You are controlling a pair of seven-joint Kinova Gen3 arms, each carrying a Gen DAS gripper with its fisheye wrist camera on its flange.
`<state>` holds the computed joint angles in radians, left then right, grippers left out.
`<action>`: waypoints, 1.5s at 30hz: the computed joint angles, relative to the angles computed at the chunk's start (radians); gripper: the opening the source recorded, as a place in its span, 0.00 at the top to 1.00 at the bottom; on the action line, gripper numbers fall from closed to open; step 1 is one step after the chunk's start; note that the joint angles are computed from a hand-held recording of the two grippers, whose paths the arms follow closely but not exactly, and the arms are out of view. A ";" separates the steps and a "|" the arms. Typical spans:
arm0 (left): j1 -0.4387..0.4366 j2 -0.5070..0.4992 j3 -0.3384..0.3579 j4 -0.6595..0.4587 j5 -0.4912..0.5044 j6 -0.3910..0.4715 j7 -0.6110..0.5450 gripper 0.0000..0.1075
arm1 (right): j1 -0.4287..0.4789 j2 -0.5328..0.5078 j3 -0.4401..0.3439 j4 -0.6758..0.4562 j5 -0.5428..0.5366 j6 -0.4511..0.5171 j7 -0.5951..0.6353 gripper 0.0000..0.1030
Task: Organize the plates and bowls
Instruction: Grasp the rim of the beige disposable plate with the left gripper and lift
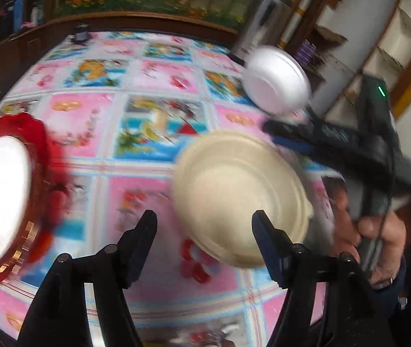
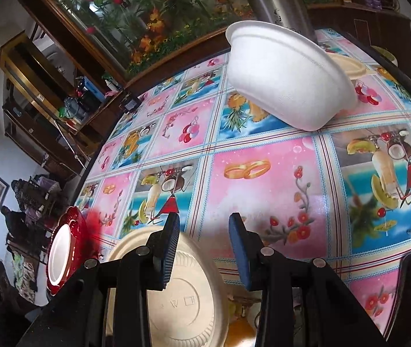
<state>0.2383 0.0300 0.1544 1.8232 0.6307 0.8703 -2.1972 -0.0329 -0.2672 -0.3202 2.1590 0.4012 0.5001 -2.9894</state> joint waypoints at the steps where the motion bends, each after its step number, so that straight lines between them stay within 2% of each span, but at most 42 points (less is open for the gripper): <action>1: -0.001 0.008 -0.001 -0.010 -0.004 -0.010 0.015 0.38 | -0.003 -0.007 0.006 0.004 -0.006 -0.002 0.003 0.63; 5: 0.017 0.063 0.019 -0.059 -0.039 -0.047 0.057 0.39 | -0.023 -0.025 0.049 0.021 -0.069 -0.033 0.043 0.63; 6: 0.028 0.088 0.028 -0.077 -0.059 -0.056 0.080 0.50 | -0.034 -0.028 0.068 0.028 -0.094 -0.050 0.069 0.62; 7: 0.042 0.110 0.028 -0.095 -0.086 -0.053 0.108 0.68 | -0.034 -0.031 0.073 0.033 -0.112 -0.059 0.084 0.62; 8: 0.037 0.120 0.038 -0.105 -0.096 -0.040 0.120 0.76 | -0.023 -0.035 0.063 0.035 -0.118 -0.056 0.088 0.62; 9: 0.036 0.132 0.044 -0.108 -0.093 -0.034 0.118 0.83 | -0.007 -0.041 0.043 0.034 -0.117 -0.047 0.085 0.62; 12: 0.033 0.124 0.052 -0.085 -0.097 -0.042 0.112 0.90 | 0.032 -0.075 -0.016 0.041 -0.104 -0.016 0.064 0.62; 16: 0.022 0.086 0.047 -0.044 -0.084 -0.055 0.094 0.90 | -0.010 -0.148 -0.010 0.070 -0.169 0.014 0.107 0.62; 23: 0.013 0.026 0.025 0.032 -0.048 -0.091 0.065 0.90 | -0.020 -0.270 -0.076 0.074 -0.273 0.138 0.139 0.62; 28: 0.019 0.012 0.019 0.049 -0.048 -0.105 0.060 0.89 | -0.107 -0.288 -0.051 0.094 -0.386 0.109 0.195 0.62; 30: 0.022 0.005 0.018 0.054 -0.053 -0.109 0.062 0.89 | -0.118 -0.269 -0.054 0.098 -0.407 0.090 0.219 0.62; 33: 0.032 -0.006 0.020 0.063 -0.076 -0.122 0.073 0.89 | -0.086 -0.225 -0.083 0.106 -0.409 0.060 0.214 0.63; 34: 0.038 -0.014 0.022 0.067 -0.097 -0.135 0.087 0.88 | -0.075 -0.213 -0.092 0.107 -0.403 0.051 0.210 0.73; 39: 0.051 -0.034 0.017 0.072 -0.170 -0.179 0.145 0.86 | 0.019 -0.130 -0.166 0.031 -0.278 0.092 0.175 0.78; 42: 0.052 -0.031 0.014 0.062 -0.213 -0.207 0.193 0.84 | 0.013 -0.051 -0.145 -0.025 -0.202 0.108 0.171 0.81; 45: 0.047 -0.013 0.011 0.039 -0.238 -0.206 0.232 0.82 | -0.033 0.024 -0.078 -0.072 -0.184 0.097 0.206 0.81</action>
